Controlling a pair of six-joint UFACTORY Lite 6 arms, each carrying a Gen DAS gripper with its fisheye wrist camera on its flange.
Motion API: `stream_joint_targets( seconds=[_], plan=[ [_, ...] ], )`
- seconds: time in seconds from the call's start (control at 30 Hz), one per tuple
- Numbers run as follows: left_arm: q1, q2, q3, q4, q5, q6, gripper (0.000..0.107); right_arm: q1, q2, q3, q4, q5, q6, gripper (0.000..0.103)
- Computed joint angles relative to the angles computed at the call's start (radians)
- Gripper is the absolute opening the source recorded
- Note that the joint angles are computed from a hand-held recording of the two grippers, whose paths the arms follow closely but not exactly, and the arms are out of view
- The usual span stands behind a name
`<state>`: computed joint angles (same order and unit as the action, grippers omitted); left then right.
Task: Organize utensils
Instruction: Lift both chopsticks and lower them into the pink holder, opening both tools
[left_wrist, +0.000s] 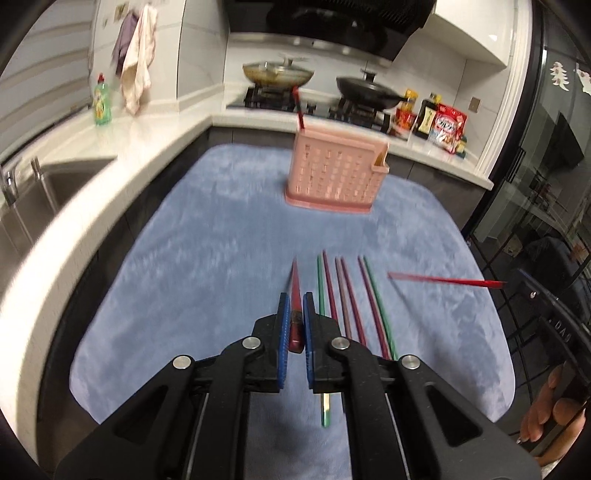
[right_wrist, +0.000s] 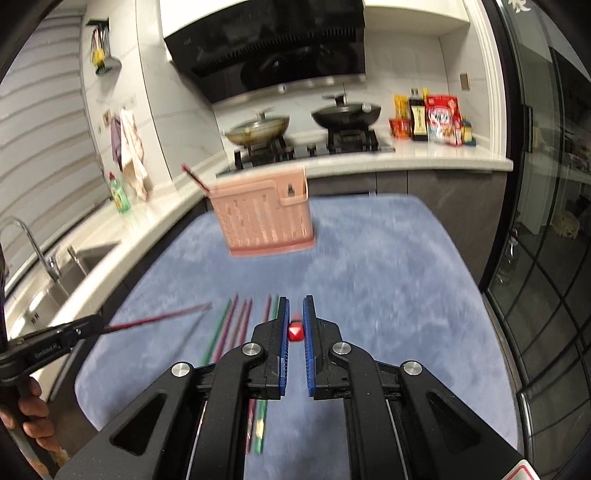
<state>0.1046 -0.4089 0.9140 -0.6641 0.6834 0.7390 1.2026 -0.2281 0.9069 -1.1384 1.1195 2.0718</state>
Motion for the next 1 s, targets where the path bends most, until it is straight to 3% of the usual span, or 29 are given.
stream_joint_targets(
  seconds=[0.23,0.5,0.73,0.87,1.0],
  plan=[
    [-0.043,0.114,0.191,0.026,-0.013,-0.060,0.006,-0.091,-0.033,0.080,-0.053,-0.024,-0.087,0.007],
    [-0.101,0.273,0.420,0.079,-0.028,-0.147,0.006,-0.220,-0.028,0.160,-0.073,-0.123,-0.178,0.007],
    [-0.135,0.454,0.700,0.104,0.009,-0.217,0.006,-0.389,0.004,0.251,-0.070,-0.275,-0.276,0.007],
    [-0.162,0.615,0.968,0.143,0.070,-0.306,0.006,-0.525,0.058,0.345,-0.041,-0.425,-0.347,0.007],
    [-0.196,0.836,1.360,0.217,0.147,-0.436,0.006,-0.670,0.180,0.525,0.031,-0.575,-0.461,0.007]
  ],
)
